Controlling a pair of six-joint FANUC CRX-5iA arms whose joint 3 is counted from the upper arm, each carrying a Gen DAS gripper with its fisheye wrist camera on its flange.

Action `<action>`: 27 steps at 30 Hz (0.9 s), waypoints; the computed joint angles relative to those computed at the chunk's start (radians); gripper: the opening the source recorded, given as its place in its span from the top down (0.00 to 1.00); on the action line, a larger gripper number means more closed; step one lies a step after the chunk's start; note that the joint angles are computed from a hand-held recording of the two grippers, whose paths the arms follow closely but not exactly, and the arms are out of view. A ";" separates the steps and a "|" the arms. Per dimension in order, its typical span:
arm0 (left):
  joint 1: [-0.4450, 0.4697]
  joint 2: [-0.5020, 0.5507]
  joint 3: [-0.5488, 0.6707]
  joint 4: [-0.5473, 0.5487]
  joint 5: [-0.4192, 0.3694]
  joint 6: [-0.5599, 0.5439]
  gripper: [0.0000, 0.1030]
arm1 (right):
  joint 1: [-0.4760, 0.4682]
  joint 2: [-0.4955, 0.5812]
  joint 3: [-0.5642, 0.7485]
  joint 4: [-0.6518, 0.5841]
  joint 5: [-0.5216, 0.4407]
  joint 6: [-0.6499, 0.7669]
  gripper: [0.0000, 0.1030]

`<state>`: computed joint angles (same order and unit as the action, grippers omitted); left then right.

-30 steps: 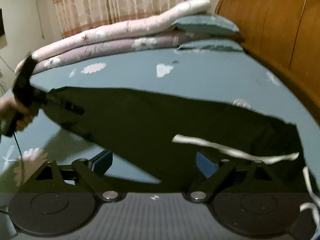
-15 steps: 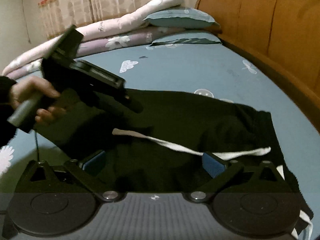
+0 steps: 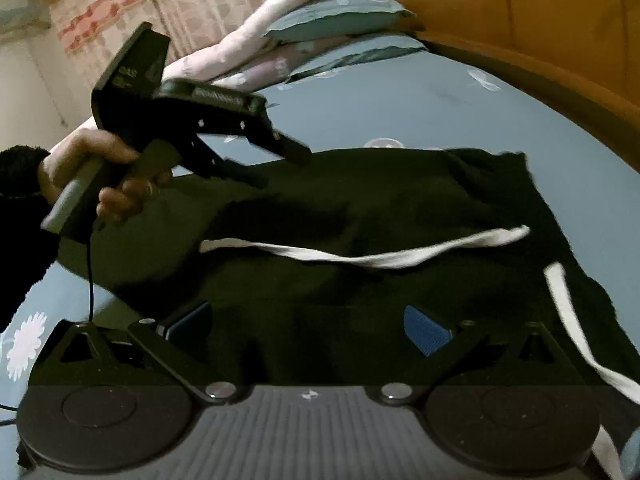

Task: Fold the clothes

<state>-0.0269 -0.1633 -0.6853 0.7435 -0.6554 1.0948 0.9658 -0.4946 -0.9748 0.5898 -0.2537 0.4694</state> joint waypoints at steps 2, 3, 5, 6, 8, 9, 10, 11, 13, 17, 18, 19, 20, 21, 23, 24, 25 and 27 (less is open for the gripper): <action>-0.025 0.054 0.055 -0.095 0.005 0.088 0.19 | -0.014 -0.009 -0.013 0.030 -0.001 -0.029 0.00; -0.035 0.069 0.063 -0.110 0.036 0.104 0.20 | -0.020 -0.011 -0.015 0.030 -0.003 -0.023 0.00; -0.052 0.100 0.083 -0.147 0.093 0.141 0.20 | -0.021 -0.024 -0.026 0.048 -0.017 -0.019 0.00; -0.055 0.115 0.107 -0.180 0.098 0.177 0.19 | -0.019 -0.031 -0.035 0.075 -0.026 -0.035 0.00; -0.063 0.145 0.156 -0.250 0.104 0.253 0.19 | -0.010 -0.042 -0.041 0.076 -0.042 -0.023 0.00; -0.067 0.160 0.182 -0.287 0.105 0.292 0.20 | -0.008 -0.046 -0.042 0.068 -0.046 -0.009 0.00; -0.071 0.173 0.207 -0.321 0.104 0.329 0.20 | -0.010 -0.051 -0.044 0.062 -0.044 -0.003 0.00; -0.077 0.172 0.214 -0.322 0.096 0.336 0.20 | -0.013 -0.056 -0.046 0.057 -0.041 0.002 0.00; -0.089 0.167 0.227 -0.320 0.082 0.343 0.20 | -0.018 -0.067 -0.049 0.045 -0.035 0.014 0.00; -0.121 0.118 0.154 -0.117 0.051 0.107 0.20 | -0.040 -0.073 -0.051 0.025 -0.023 0.021 0.00; -0.132 0.112 0.143 -0.074 0.031 0.054 0.20 | -0.047 -0.071 -0.051 0.024 -0.021 0.015 0.00; -0.142 0.118 0.142 -0.050 0.013 0.021 0.20 | -0.053 -0.067 -0.049 0.017 -0.020 0.013 0.00; -0.154 0.127 0.143 -0.028 -0.003 -0.008 0.20 | -0.058 -0.060 -0.044 0.003 -0.018 0.017 0.00; -0.177 0.157 0.156 -0.014 0.002 -0.022 0.20 | -0.060 -0.058 -0.039 -0.014 -0.017 0.025 0.00; -0.193 0.189 0.168 0.003 -0.007 -0.044 0.20 | -0.060 -0.055 -0.035 -0.035 -0.018 0.034 0.00; -0.200 0.206 0.173 0.008 0.002 -0.046 0.20 | -0.059 -0.056 -0.035 -0.036 -0.021 0.034 0.00; -0.206 0.223 0.178 0.013 0.012 -0.049 0.20 | -0.056 -0.061 -0.041 -0.018 -0.027 0.016 0.00; -0.219 0.248 0.183 0.019 0.054 -0.059 0.19 | -0.050 -0.070 -0.054 0.016 -0.036 -0.021 0.00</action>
